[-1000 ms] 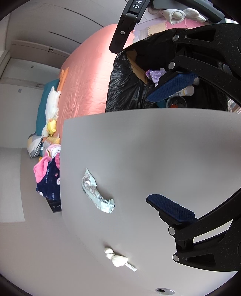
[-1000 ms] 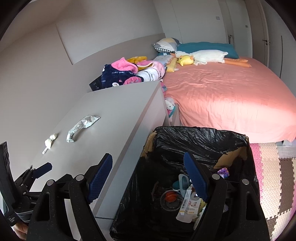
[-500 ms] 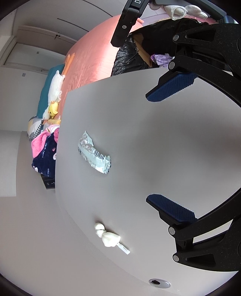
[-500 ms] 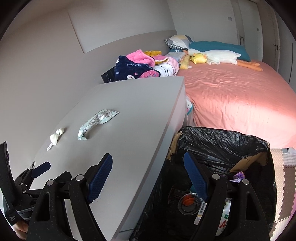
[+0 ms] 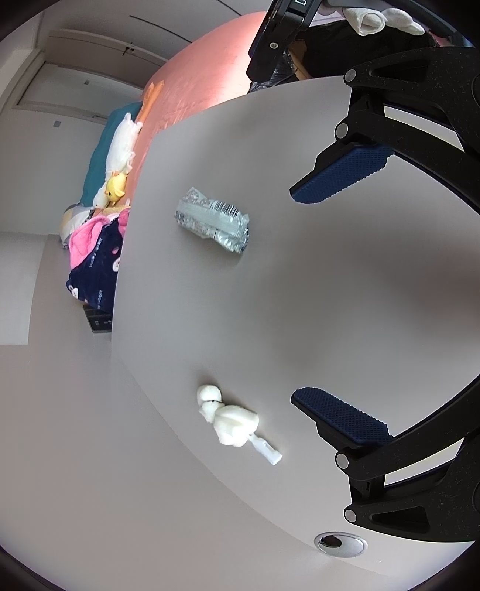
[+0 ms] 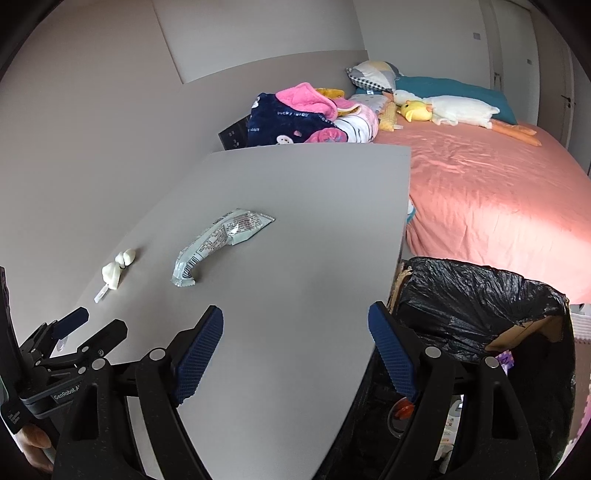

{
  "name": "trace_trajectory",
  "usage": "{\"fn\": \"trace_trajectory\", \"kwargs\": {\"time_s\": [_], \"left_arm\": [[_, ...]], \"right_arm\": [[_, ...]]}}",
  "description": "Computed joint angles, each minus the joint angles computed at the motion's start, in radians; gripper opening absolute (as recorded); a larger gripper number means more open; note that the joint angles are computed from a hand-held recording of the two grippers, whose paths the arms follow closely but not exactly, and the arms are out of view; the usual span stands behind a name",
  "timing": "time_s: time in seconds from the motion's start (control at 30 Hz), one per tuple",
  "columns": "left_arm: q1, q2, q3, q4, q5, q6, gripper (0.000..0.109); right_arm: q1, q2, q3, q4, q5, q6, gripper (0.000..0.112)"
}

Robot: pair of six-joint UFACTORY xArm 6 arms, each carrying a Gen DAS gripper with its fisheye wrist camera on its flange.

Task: Collect trash
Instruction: 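Move both open grippers back over the desk toward the remaining items, then grasp the white cloth bundle with the left gripper while the right grasps the foil wrapper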

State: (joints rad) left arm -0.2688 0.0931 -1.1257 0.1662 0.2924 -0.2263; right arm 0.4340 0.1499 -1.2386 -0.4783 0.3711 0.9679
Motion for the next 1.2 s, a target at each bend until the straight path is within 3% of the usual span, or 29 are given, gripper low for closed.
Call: {"fn": "trace_trajectory", "kwargs": {"time_s": [0.33,0.7,1.07,1.13,1.2], "left_arm": [[0.072,0.068,-0.064,-0.067,0.022,0.062,0.097],[0.126,0.154,-0.16,-0.052,0.041,0.062,0.097],[0.152,0.253,-0.284,0.022,0.065,0.04,0.096],[0.155,0.271,-0.308,-0.015,0.073,0.079,0.09],[0.158,0.289,-0.333,-0.034,0.089,0.098,0.081]], "right_arm": [[0.031,0.161,-0.2,0.081,0.049,-0.077,0.081],[0.059,0.365,-0.489,0.11,0.138,-0.092,0.088],[0.081,0.617,-0.885,0.108,0.374,-0.137,0.087],[0.084,0.674,-0.982,0.132,0.443,-0.175,0.075],[0.086,0.723,-1.063,0.151,0.506,-0.199,0.055]]}}
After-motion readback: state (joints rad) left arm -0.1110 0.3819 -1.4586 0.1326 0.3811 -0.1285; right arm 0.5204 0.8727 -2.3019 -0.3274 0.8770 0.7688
